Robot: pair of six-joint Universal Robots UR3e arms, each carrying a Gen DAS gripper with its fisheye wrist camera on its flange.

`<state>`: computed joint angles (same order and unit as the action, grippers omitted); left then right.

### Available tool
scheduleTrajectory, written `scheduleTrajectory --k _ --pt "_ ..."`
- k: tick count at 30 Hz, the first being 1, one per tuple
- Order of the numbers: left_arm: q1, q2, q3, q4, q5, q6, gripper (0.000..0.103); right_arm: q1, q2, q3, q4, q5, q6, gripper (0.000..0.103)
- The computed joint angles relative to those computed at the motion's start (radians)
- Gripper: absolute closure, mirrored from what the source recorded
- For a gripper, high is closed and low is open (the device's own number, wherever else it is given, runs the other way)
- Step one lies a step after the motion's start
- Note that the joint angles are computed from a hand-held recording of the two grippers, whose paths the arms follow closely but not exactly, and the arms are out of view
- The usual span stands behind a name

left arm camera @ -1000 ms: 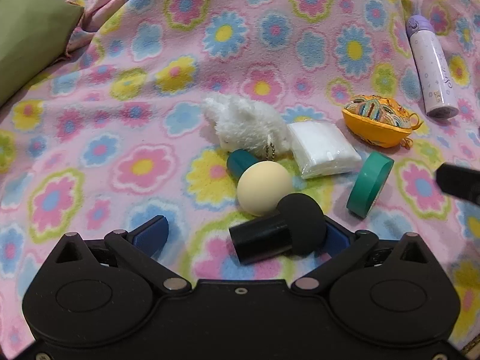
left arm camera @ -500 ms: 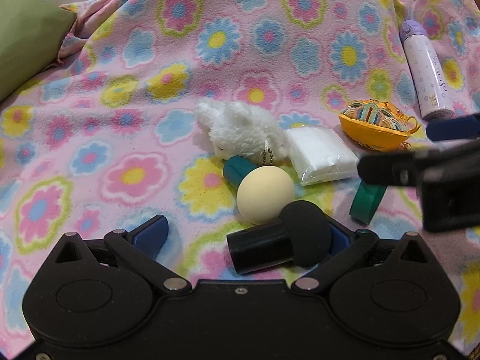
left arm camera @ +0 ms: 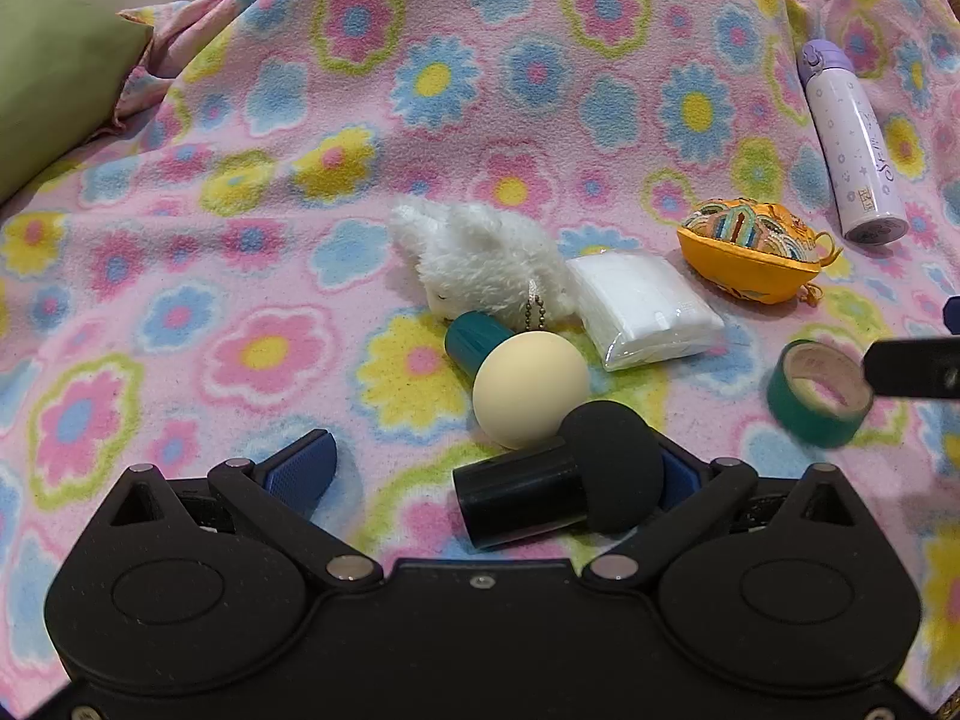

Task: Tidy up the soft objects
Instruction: 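Grasp the black sponge stamp with the left gripper while the right grasps the green tape roll, then carry the sponge stamp with the left gripper while the right carries the green tape toward the basket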

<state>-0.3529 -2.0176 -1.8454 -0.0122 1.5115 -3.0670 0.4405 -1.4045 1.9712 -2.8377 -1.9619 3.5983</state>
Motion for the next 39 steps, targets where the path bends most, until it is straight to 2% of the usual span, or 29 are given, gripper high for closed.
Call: scheduleTrajectory --k 4,5,9,12,13,14,22,28,32,39 --pt "0.000 0.000 0.000 0.001 0.000 0.000 0.002 0.026 0.068 -0.062 0.008 -0.004 -0.038 0.004" --pt "0.000 0.000 0.000 0.001 0.000 0.000 0.002 0.025 0.079 -0.075 0.018 0.006 -0.041 0.009" --pt "-0.001 -0.001 0.000 0.001 0.001 -0.001 0.002 0.000 0.103 -0.104 0.050 0.060 -0.032 0.020" --pt "-0.005 0.000 0.002 -0.007 0.009 -0.003 0.002 -0.020 0.105 -0.108 0.070 0.098 -0.025 0.037" --pt "-0.006 0.002 0.003 -0.012 0.011 -0.003 0.002 -0.028 0.101 -0.103 0.069 0.117 -0.031 0.049" --pt "-0.005 0.009 0.004 -0.026 0.010 -0.003 0.002 -0.034 0.091 -0.088 0.054 0.141 -0.044 0.055" --pt "0.012 0.096 -0.028 -0.136 -0.030 0.004 0.004 -0.011 -0.005 -0.012 0.079 0.100 -0.051 0.055" --pt "0.016 0.107 0.009 -0.219 -0.035 -0.070 0.004 -0.045 -0.099 0.070 0.090 0.134 0.026 0.055" --pt "0.012 0.100 0.057 -0.287 -0.028 -0.119 0.004 -0.040 -0.125 0.105 0.091 0.103 0.057 0.055" --pt "-0.059 0.048 0.079 -0.243 0.101 -0.092 0.004 -0.041 -0.107 0.146 0.018 0.078 0.032 0.052"
